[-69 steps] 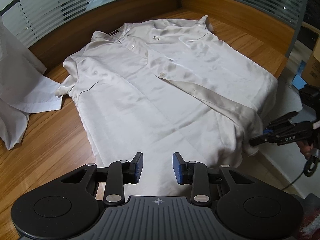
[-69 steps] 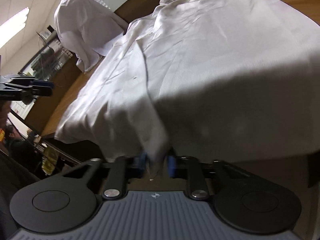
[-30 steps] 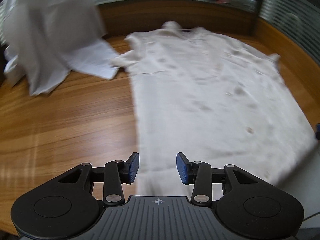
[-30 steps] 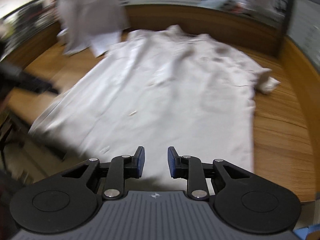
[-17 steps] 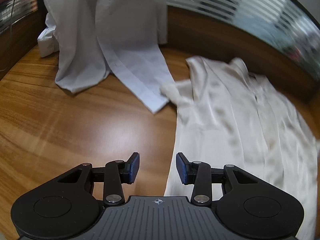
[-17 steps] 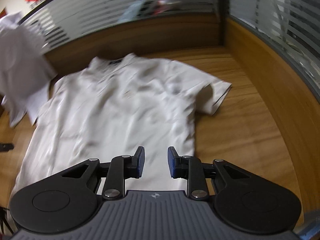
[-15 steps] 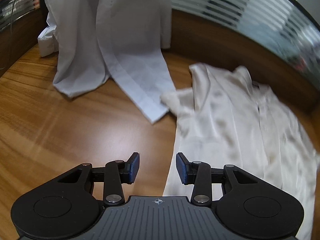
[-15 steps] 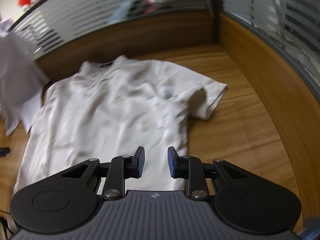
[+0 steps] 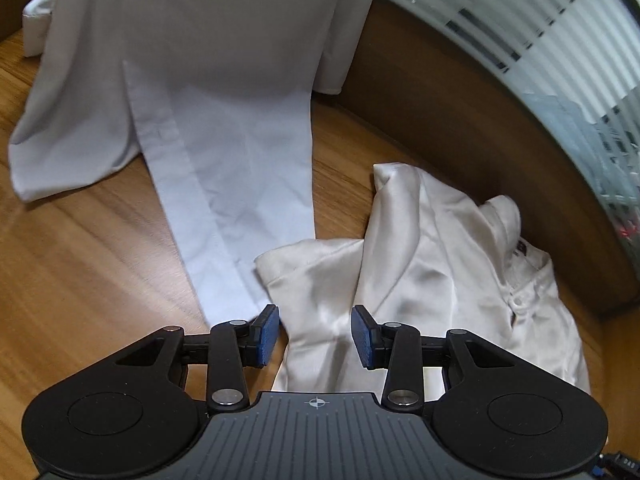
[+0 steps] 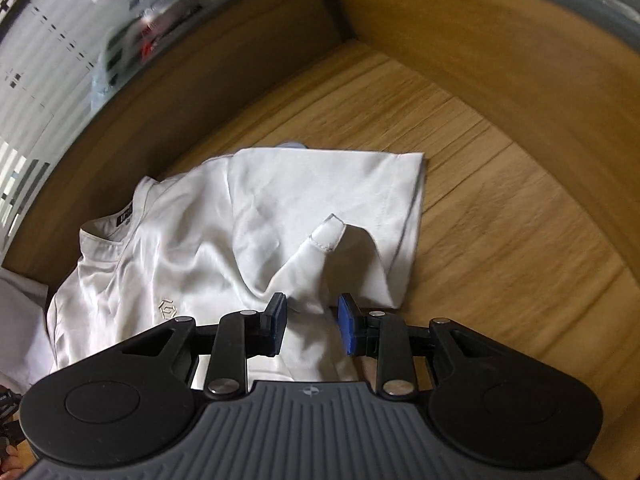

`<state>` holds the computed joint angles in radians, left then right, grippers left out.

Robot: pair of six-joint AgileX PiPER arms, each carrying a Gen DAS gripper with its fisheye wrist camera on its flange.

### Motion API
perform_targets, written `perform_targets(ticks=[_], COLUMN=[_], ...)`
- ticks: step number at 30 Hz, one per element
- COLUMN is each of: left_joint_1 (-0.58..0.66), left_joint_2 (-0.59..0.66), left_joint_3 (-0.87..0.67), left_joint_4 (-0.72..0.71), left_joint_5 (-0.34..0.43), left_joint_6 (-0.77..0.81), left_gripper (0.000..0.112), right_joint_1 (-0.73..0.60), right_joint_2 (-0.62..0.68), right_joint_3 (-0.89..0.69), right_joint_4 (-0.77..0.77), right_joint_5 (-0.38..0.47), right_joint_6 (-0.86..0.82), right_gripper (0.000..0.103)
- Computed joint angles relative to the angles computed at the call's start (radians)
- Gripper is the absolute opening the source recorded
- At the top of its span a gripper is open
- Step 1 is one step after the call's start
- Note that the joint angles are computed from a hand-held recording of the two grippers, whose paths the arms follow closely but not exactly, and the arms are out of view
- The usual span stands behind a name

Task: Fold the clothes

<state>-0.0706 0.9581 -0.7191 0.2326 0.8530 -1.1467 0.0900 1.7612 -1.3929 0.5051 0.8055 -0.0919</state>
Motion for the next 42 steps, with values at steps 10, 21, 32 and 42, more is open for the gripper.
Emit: perform_targets(ticks=[10, 21, 32, 42], left_joint_1=[-0.128, -0.079, -0.168, 0.11], left_joint_2=[0.042, 0.036, -0.021, 0.154], left_joint_3=[-0.009, -0.033, -0.129, -0.21], left_joint_4=[0.214, 0.237, 0.282, 0.119], left_joint_5=[0.091, 0.15, 0.269, 0.097], left_joint_6=[-0.243, -0.196, -0.009, 0.26], left_gripper=[0.002, 0.002, 0.019, 0.022], right_joint_1=[0.019, -0.007, 0.023, 0.048], right_joint_2=[0.053, 0.11, 0.072, 0.245], right_joint_3=[-0.067, -0.14, -0.227, -0.515], right_joint_4=[-0.034, -0.165, -0.276, -0.377], right_joint_5=[-0.027, -0.052, 0.078, 0.143], right_joint_6=[0.029, 0.074, -0.006, -0.068], right_gripper=[0.002, 0.001, 0.033, 0.044])
